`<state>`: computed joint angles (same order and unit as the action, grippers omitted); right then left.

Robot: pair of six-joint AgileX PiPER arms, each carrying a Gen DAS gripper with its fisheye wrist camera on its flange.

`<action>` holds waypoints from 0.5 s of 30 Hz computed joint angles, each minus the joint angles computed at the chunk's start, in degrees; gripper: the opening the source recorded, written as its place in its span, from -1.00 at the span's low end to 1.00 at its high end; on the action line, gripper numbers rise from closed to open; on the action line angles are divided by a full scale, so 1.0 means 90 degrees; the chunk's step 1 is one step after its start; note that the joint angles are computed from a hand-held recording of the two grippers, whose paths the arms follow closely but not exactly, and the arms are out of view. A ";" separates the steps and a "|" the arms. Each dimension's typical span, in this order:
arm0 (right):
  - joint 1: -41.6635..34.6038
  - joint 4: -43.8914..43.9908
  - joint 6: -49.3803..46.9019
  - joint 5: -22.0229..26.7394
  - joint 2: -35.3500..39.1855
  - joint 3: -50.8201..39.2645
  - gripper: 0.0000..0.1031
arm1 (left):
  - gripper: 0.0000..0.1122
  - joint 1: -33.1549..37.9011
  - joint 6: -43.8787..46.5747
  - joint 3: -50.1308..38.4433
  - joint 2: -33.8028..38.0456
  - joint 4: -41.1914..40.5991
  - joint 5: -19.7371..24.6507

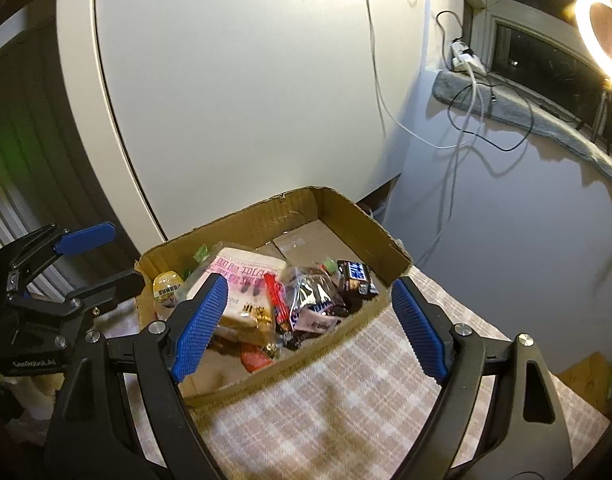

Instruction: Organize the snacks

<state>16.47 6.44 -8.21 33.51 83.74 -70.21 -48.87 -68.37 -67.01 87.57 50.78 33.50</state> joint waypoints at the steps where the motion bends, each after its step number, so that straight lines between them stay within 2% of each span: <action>1: 0.0035 -0.0120 0.0138 -0.0020 -0.0078 0.0066 0.68 | 0.33 -0.0074 -0.0111 0.0038 -0.0046 0.0094 0.0078; 3: 0.0095 -0.0347 0.0394 -0.0078 -0.0313 0.0276 0.71 | 0.43 -0.0207 -0.0348 0.0134 -0.0143 0.0257 0.0200; 7: 0.0329 -0.1152 0.1378 -0.0355 -0.0979 0.0921 0.96 | 0.44 -0.0493 -0.0792 0.0305 -0.0284 0.0554 0.0503; 15: 0.0824 -0.2694 0.3291 -0.0276 -0.1704 0.1705 0.99 | 0.44 -0.0913 -0.1277 0.0515 -0.0426 0.0774 0.0813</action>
<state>23.88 -17.81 21.41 31.02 68.41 -54.87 -57.09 -79.86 -62.37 83.73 57.74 40.82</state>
